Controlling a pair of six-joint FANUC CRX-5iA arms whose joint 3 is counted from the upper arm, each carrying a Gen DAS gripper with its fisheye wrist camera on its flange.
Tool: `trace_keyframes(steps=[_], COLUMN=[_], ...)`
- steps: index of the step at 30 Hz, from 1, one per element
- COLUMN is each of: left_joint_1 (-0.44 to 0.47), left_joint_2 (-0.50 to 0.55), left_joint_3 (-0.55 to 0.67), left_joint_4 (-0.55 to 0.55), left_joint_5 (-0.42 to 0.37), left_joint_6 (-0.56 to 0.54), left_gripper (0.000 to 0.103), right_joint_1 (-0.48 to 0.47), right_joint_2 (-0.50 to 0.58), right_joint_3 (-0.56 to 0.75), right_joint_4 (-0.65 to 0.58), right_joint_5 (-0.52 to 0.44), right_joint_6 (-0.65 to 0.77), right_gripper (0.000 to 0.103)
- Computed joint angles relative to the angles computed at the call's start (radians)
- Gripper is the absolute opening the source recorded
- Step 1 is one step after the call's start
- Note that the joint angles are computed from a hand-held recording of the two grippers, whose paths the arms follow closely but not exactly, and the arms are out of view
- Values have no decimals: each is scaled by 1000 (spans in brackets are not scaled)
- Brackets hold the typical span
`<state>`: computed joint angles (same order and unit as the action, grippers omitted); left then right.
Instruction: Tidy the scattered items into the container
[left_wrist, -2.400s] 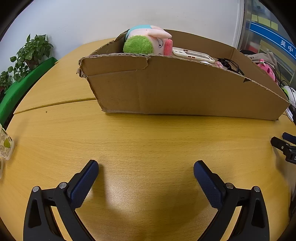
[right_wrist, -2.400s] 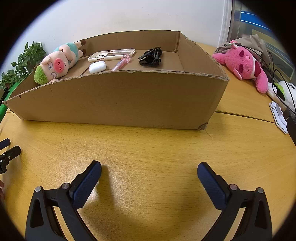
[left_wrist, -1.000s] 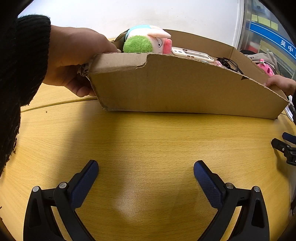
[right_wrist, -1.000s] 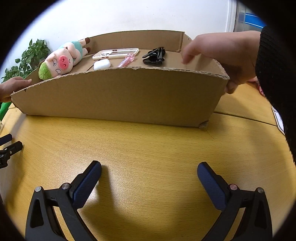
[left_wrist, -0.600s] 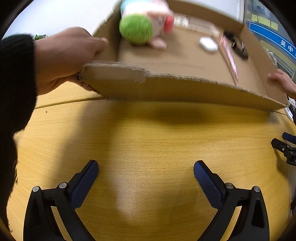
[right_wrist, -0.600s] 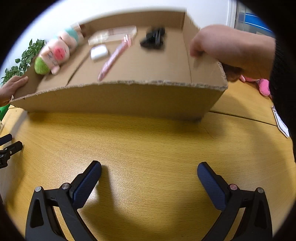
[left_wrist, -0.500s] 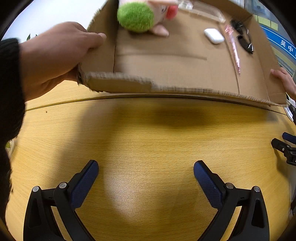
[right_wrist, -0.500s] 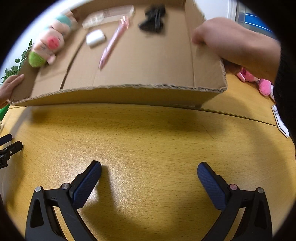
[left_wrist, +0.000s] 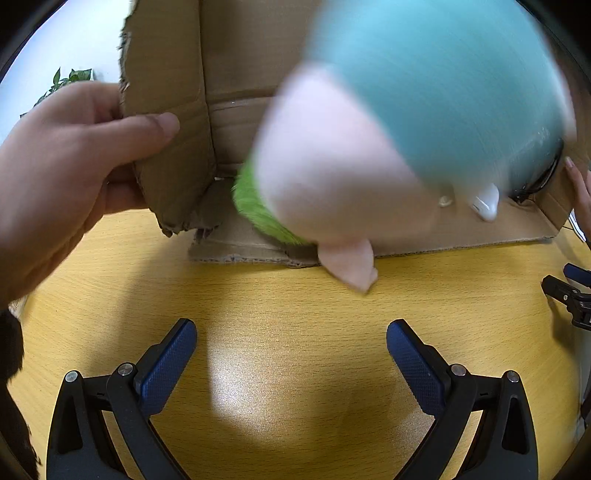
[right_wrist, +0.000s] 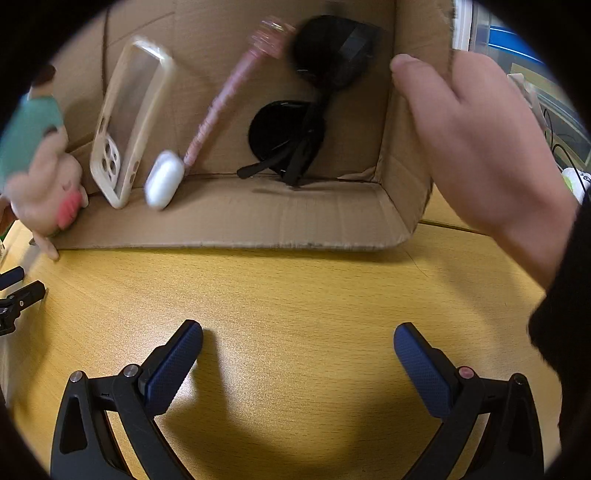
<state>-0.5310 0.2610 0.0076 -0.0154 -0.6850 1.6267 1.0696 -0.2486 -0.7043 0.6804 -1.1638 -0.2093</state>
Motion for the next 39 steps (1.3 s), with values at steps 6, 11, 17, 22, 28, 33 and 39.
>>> trace_keyframes(steps=[6,11,17,22,28,33,39], left_joint_1=[0,6,6,6,7,6,5], left_joint_2=[0,-6,-6,-6,-6,-5,-5], left_joint_3=[0,-9,-9,-9,-10,-9,-9], left_joint_4=[0,8,8,8,9,8,8], left_joint_5=[0,3,3,3,3,3,3], left_joint_6=[0,-14,-14,-15,-16,-15,-15], left_gripper=[103,103,103,103,103,103,103], right_joint_1=[0,1,-1,-3,-2,-2,-2], right_joint_2=[0,-3,-4,-5,-5,-5,-6], right_joint_3=[0,-1,4,7,5,5,5], right_joint_4=[0,1,0,-1,0,0,0], right_joint_5=[0,1,-3,-5,-4,-4,-4], right_joint_6=[-1,1,10,13,11,11,12], right_gripper=[103,103,103,103,103,103,103])
